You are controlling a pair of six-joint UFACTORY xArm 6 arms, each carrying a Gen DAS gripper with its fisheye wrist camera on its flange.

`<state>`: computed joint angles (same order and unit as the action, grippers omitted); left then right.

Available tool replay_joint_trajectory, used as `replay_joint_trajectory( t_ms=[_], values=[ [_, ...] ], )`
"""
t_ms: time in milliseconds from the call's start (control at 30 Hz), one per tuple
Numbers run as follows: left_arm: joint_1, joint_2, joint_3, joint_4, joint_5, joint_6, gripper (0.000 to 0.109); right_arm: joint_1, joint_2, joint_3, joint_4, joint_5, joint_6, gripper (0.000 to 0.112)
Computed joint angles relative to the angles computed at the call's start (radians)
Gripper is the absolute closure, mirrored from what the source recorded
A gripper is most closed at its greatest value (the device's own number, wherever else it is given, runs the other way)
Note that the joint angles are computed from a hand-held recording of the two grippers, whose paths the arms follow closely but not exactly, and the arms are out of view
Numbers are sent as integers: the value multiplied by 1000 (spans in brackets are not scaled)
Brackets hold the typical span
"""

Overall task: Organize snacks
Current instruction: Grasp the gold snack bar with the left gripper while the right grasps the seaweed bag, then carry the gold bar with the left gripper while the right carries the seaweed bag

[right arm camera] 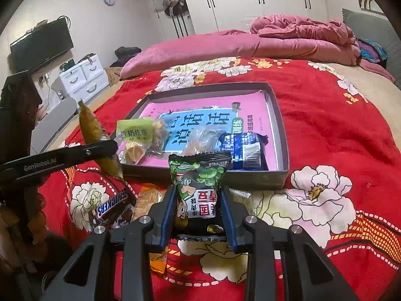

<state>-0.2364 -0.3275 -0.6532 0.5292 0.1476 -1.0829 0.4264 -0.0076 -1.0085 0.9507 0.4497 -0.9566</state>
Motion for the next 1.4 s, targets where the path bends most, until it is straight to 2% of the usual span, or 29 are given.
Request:
replay_joint_trajectory(
  t_ms=[533,967,1400],
  values=[
    [69,-61,30,170,-23,-180,92,3,0,-17,74,-13,-37,77],
    [53,29,-43,212,-31,-202,92,15,36,-65,106,-46,-30,77],
    [30,125,-110,144,-29,-114,92,-7,90,-121,103,-61,37,77]
  ],
)
